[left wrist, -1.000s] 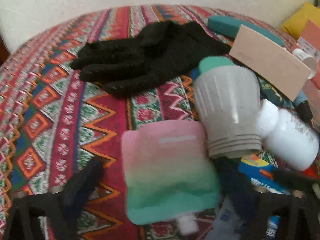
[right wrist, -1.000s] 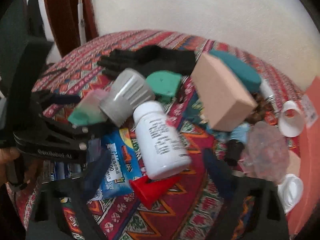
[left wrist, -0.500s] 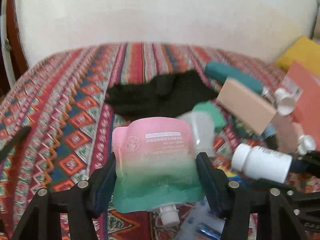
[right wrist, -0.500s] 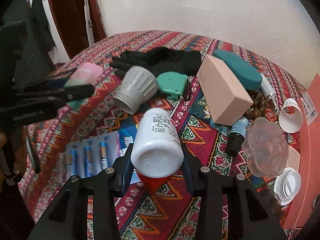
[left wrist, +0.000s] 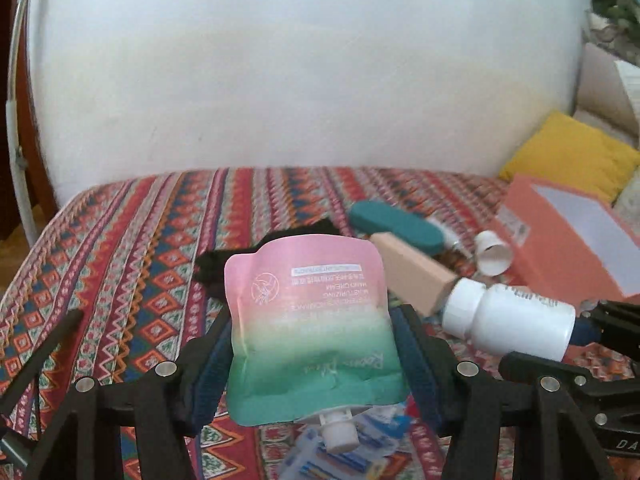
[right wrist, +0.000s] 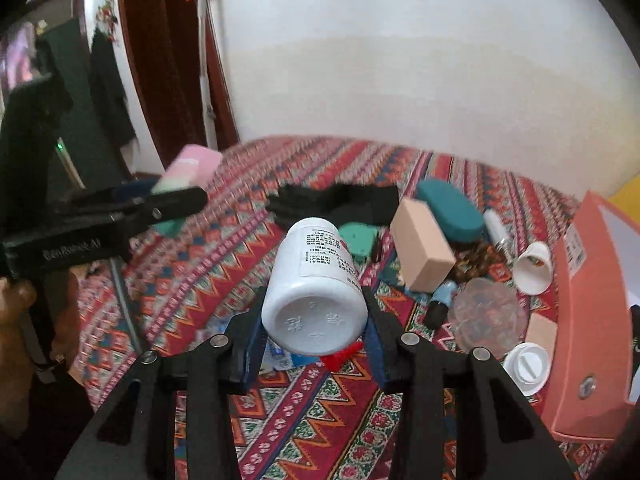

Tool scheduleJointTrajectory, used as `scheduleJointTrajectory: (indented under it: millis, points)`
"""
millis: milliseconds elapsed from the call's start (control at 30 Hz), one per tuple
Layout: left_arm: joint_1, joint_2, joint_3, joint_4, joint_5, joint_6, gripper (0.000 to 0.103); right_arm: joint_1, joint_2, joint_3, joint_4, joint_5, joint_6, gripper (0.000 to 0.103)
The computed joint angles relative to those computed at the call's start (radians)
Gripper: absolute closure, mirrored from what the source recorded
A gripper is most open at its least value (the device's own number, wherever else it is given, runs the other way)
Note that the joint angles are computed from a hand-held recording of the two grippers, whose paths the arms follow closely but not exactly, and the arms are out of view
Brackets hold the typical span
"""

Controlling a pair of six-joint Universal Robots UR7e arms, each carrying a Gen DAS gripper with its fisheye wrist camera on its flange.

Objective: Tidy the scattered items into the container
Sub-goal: 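Grasp the white pill bottle with the right tool while the left grasps the pink-green pouch, then carry the bottle and pouch over the pink box and release both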

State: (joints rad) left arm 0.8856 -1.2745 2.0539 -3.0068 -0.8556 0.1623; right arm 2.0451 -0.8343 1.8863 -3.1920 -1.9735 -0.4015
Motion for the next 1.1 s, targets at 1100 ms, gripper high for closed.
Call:
scheduleJointTrajectory:
  millis: [1100]
  points:
    - [-0.434,0.144,-0.066,-0.087,-0.04,-0.006,0.037,0.155,-0.549,0.307,-0.345,-0.173,-0.026,0.058]
